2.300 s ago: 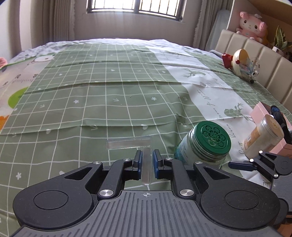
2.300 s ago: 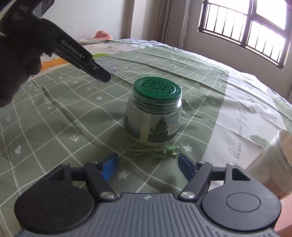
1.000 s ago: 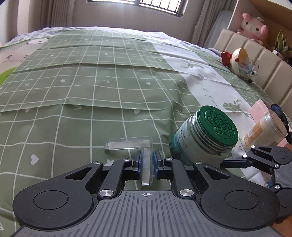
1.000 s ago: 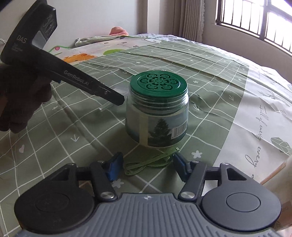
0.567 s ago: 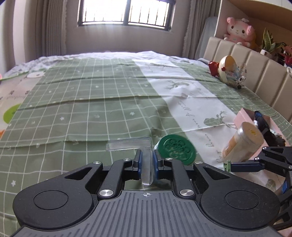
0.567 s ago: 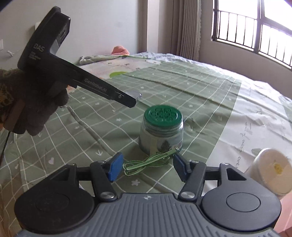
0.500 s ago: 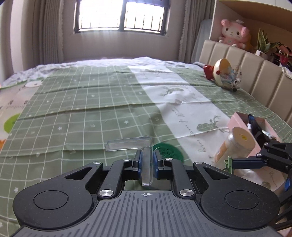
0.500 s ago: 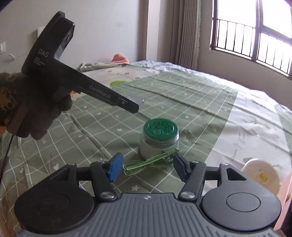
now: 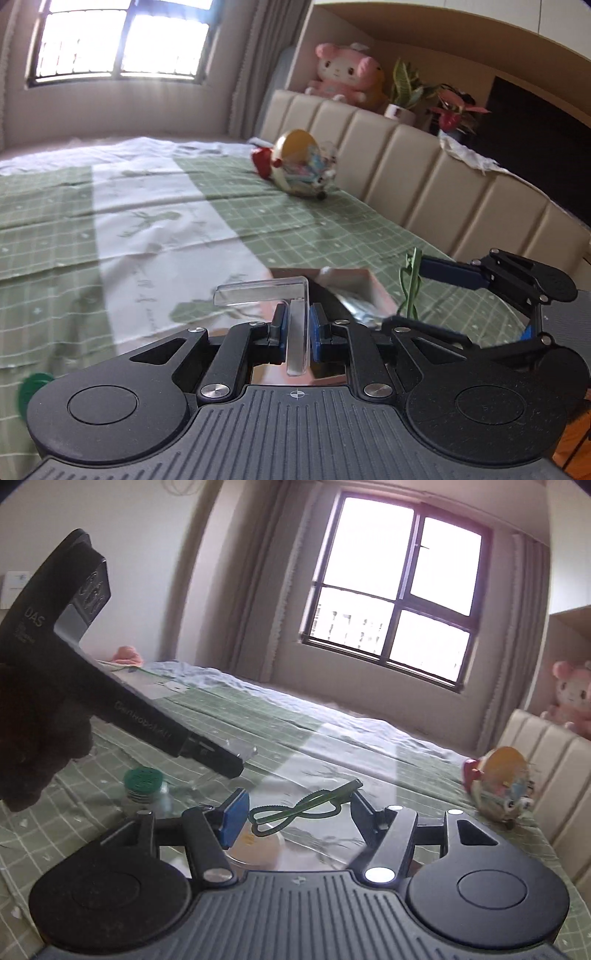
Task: Organize soft objects
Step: 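Carry the clip and green cord into the pink box, opening both tools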
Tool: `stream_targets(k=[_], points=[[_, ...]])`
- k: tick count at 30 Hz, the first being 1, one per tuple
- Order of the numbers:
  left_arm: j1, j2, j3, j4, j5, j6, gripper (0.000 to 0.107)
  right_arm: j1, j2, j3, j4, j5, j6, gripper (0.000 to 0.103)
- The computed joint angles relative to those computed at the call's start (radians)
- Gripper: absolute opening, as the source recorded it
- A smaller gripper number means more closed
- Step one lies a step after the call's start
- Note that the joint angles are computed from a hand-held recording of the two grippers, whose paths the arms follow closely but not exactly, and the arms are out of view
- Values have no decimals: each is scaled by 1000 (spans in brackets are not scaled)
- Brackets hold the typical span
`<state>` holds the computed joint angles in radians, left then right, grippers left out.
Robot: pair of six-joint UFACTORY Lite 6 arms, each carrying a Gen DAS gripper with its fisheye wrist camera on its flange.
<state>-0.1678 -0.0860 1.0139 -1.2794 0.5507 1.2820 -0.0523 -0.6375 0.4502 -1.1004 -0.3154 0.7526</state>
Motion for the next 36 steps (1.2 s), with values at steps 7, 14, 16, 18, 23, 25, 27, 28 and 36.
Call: stream_targets(k=[7, 14, 16, 18, 23, 25, 27, 28, 36], points=[[-269, 428, 283, -81, -109, -45, 15, -468, 303, 147, -126, -278, 73, 61], [-385, 767, 593, 70, -162, -182, 16, -542, 733, 493, -282, -319, 334, 61], [-380, 784, 600, 30, -165, -113, 18, -505, 845, 597, -363, -285, 465, 61], [-375, 787, 610, 71, -154, -130, 18, -469, 949, 694, -449, -257, 598, 61], [-375, 754, 553, -1, -171, -3, 18, -385, 1171, 906, -698, -233, 955, 61], [-376, 757, 546, -65, -174, 50, 18, -351, 1220, 944, -789, -192, 1062, 61], [-383, 755, 531, -132, -190, 120, 18, -321, 1241, 950, -867, -138, 1145, 62], [-390, 755, 526, -159, -200, 153, 18, -315, 1231, 931, -854, -120, 1130, 62], [-402, 654, 409, -367, -262, 342, 18, -446, 1132, 870, -798, -354, 1065, 69]])
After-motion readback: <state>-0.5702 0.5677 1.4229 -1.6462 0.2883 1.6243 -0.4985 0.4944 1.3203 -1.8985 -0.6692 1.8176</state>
